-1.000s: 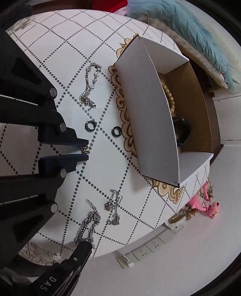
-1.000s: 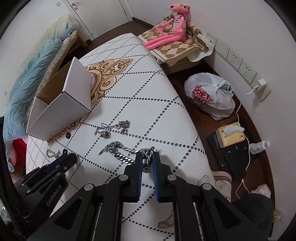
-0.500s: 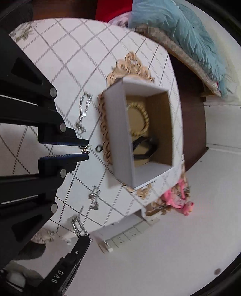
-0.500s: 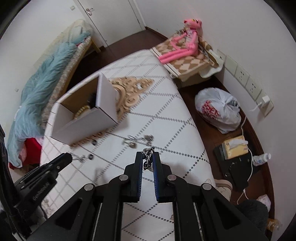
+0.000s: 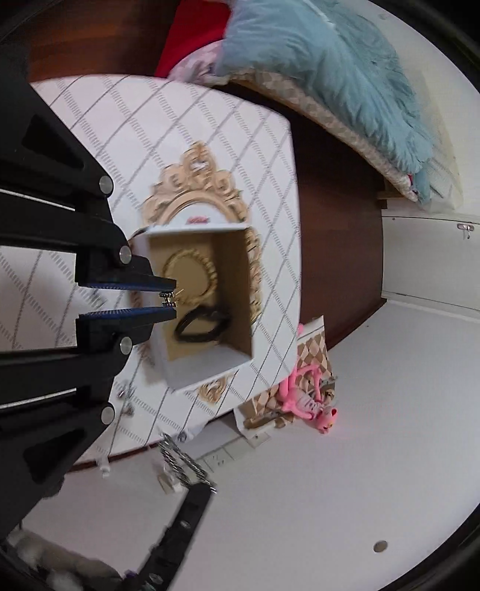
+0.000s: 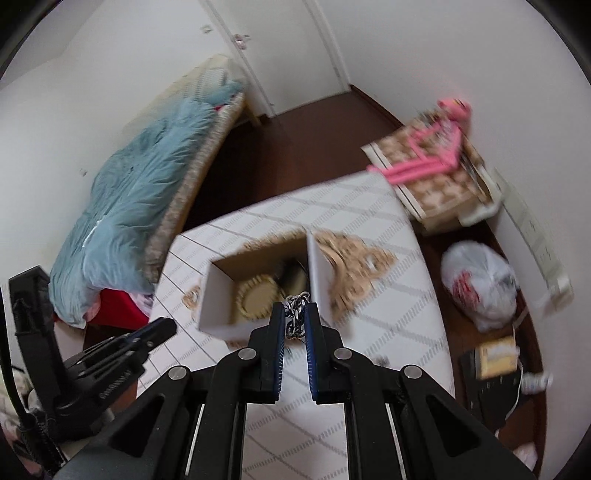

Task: Organize jewelry
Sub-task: 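Carry the chain and charm into the white box and open both tools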

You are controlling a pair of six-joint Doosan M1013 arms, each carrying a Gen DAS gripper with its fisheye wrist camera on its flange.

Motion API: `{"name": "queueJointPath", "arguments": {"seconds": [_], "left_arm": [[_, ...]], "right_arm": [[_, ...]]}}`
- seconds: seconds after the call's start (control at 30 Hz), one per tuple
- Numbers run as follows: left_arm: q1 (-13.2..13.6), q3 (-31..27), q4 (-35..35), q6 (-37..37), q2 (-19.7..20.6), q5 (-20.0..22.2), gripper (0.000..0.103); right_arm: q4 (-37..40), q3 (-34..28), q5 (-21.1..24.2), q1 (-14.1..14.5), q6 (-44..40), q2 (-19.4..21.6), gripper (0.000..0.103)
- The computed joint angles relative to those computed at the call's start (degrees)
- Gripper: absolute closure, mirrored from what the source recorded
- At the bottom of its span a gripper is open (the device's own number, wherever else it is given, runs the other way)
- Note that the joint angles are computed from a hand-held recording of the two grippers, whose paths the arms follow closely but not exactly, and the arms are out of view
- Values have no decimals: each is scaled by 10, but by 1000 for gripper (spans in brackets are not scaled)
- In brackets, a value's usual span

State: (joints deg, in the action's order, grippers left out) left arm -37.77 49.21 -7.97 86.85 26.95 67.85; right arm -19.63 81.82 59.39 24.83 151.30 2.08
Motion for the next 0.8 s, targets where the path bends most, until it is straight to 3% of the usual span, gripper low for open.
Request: {"name": "queueJointPath", "arguments": {"seconds": [0.37, 0.67, 0.7, 0.8], "left_arm": [[23, -160, -19, -15, 117, 130, 97], [21, -321, 12, -50, 209, 249, 89], [20, -340, 19, -48, 219, 259, 80], [19, -369, 37, -57, 232, 269, 25]], "right_arm": [[73, -133, 89, -50, -154, 115, 92], [78, -176, 147, -71, -195, 169, 92], [81, -179, 152, -73, -199, 173, 92], [91, -185, 171, -79, -209, 183, 92]]}}
